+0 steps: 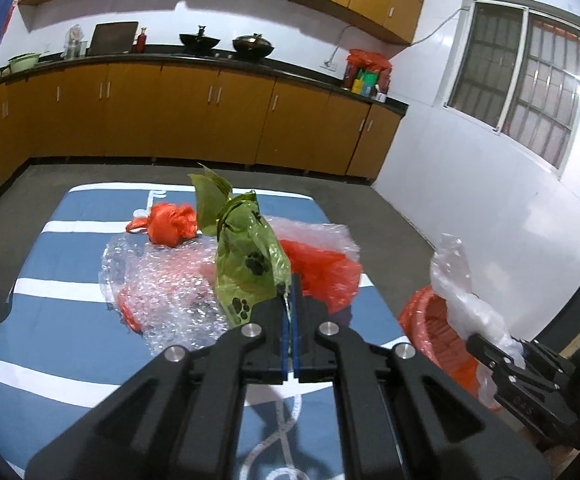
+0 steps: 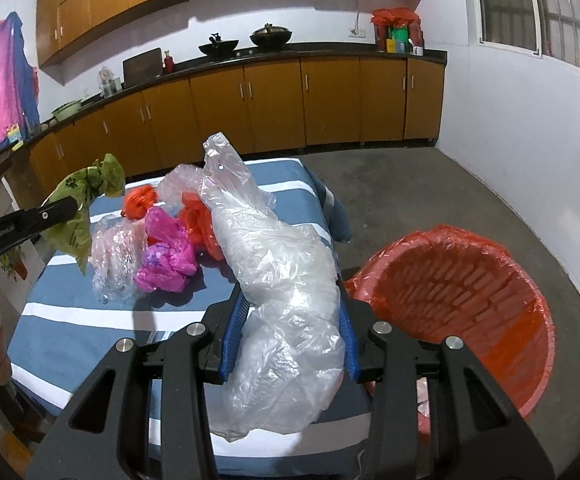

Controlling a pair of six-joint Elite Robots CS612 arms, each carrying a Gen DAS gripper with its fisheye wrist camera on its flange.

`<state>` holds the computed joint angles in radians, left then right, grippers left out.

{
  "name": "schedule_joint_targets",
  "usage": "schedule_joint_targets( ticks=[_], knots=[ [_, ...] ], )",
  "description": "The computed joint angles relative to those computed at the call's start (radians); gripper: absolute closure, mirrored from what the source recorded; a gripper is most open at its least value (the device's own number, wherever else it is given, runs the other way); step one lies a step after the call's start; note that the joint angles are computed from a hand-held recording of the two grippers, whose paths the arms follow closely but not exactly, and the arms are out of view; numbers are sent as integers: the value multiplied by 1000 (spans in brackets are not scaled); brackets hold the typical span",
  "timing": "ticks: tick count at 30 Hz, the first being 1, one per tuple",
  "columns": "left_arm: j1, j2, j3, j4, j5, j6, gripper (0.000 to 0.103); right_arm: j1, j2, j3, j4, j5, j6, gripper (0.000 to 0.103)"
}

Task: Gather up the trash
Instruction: 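Grasp the green paw-print bag with the left tool while the right tool holds the clear bag, then carry both bags over the orange basket and open both tools to drop them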

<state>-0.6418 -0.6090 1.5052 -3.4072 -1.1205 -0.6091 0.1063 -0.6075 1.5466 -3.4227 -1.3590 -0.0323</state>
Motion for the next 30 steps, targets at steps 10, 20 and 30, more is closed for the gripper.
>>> schedule_joint_targets(
  ticks=[10,20,30],
  knots=[
    [-22,-2,-10,-4,-33,61,100,-8,-11,16,-24,-17,26,62],
    [-39,3,-36,-6,-67,116,100,-25,-22,32,-52,-77,82,62],
    [-52,34,-109,33,-125,164,100,-40,-26,38,-46,-230,135,62]
  ],
)
